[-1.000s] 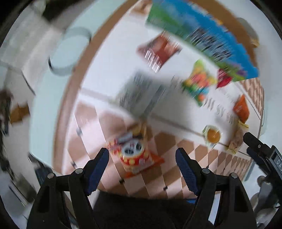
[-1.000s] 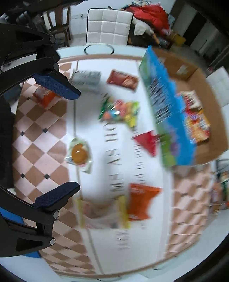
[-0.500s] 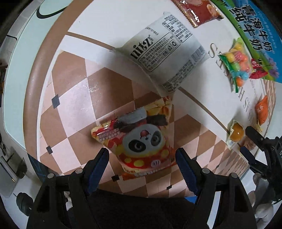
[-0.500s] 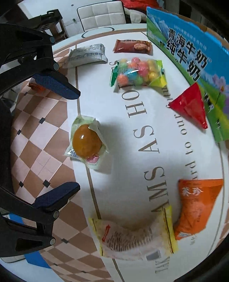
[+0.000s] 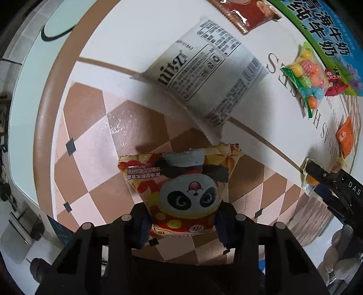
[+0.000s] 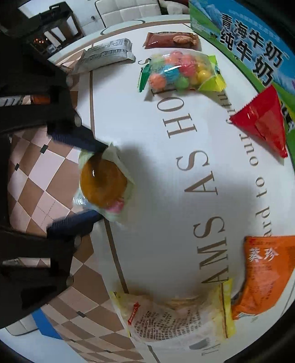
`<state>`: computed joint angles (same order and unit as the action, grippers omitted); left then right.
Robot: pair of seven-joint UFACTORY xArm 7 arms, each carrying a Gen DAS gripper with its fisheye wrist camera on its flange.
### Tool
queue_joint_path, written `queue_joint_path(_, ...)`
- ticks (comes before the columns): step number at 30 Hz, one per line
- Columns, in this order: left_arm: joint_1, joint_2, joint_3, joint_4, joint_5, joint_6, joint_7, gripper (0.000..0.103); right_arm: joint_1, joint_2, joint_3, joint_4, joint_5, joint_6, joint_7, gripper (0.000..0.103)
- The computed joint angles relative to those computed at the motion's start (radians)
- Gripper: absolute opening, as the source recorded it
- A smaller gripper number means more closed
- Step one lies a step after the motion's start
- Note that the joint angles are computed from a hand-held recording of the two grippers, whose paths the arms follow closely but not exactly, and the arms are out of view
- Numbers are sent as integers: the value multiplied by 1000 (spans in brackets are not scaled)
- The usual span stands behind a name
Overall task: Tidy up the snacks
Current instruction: 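Carry both items into the box and open both tools to release them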
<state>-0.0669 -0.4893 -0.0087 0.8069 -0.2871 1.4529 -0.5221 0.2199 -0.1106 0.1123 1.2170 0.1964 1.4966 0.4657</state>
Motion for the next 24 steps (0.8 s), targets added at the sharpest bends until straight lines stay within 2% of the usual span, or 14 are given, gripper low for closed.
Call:
queue_joint_path(7, -15, -12, -23, 55, 42, 5, -2, 42, 24, -36, 14, -26, 28, -5, 5, 49)
queue_joint_path(13, -30, 7, -18, 214, 59, 21, 47, 42, 24, -82, 2, 16, 79, 9, -17, 49)
queue_joint_path(17, -36, 82, -12, 380, 57, 7, 95, 42, 16, -58, -9, 133, 102, 18, -39, 49)
queue_joint_path(21, -35, 238, -9, 629, 74, -3, 166, 42, 1, 34, -20, 342, 122, 44, -63, 49)
queue_joint_path(24, -25, 402, -10, 856, 96, 17, 209, 42, -11, 166, -21, 559, 130, 71, -83, 49)
